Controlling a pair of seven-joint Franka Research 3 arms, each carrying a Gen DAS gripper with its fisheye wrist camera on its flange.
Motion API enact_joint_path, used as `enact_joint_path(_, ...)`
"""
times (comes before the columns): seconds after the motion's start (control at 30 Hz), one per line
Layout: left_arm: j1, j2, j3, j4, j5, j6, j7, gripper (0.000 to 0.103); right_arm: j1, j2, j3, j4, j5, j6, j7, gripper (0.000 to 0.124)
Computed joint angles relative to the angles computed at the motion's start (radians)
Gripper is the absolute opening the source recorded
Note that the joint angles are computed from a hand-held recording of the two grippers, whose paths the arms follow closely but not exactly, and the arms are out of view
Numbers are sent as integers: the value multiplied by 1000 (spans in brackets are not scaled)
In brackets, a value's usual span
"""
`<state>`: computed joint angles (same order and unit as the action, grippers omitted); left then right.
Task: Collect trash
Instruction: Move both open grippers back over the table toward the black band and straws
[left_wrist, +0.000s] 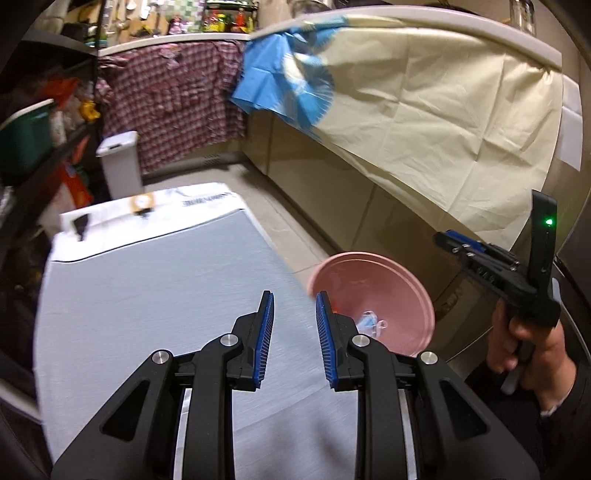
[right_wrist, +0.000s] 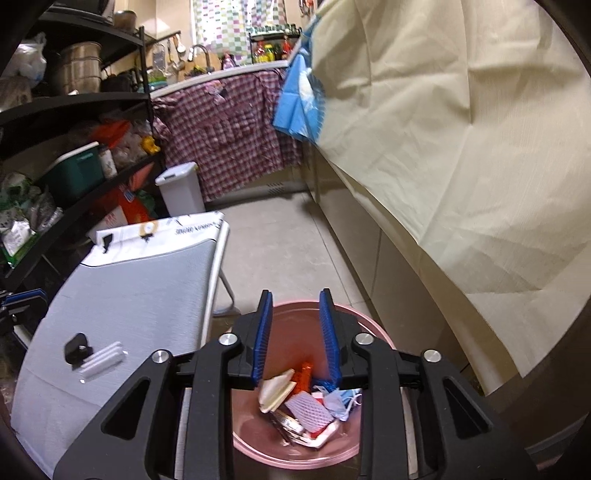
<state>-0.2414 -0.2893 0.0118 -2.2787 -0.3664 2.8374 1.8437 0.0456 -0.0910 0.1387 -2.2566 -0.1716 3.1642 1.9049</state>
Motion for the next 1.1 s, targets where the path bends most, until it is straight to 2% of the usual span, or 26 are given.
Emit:
enact_joint_path(0.03,9,-16,8,-12,5,-3,7,24,16,-8,-9,-8,14,7,-13,21)
enact_joint_path(0.13,41,-55,33,-44,39,0,20,24,162,-24,-105,-21,244,11,-211,10)
enact_joint_path(0.23,70,-73,61,-70,65,15,24,24,180,-32,-99,-24,311,15,-260,5)
enact_joint_path(0.3,77,-77,79,-83,73,25,33,24,233,-37,-127,-24,401,17,-329,5)
enact_joint_path(0.47,56,-50,152,-103,15,35,97,24,246,-34,-85,-13,469,-3,-372,5)
enact_joint_path(0.57,46,-22,177,-88,-52,8,173,24,364,-15,-139,11,674,-30,-501,5)
enact_joint_path(0.67,78,-6,148,-95,-52,4,231,24,379,19,-97,31,742,-43,-535,5)
enact_joint_path(0.77,71,1,152,-96,-114,-18,306,24,370,62,-43,55,699,-50,-487,6)
enact_joint_path(0.83,88,16,136,-90,-124,-44,324,25,369,83,-23,68,675,-52,-452,7)
enact_joint_path(0.9,129,42,99,-80,-87,-58,300,37,373,117,-7,96,680,-65,-432,9)
enact_joint_path(0.97,151,60,83,-68,-83,-80,293,45,375,146,3,123,675,-87,-411,9)
enact_joint_path(1.1,184,88,61,-49,-97,-119,293,45,377,183,25,156,695,-127,-422,9)
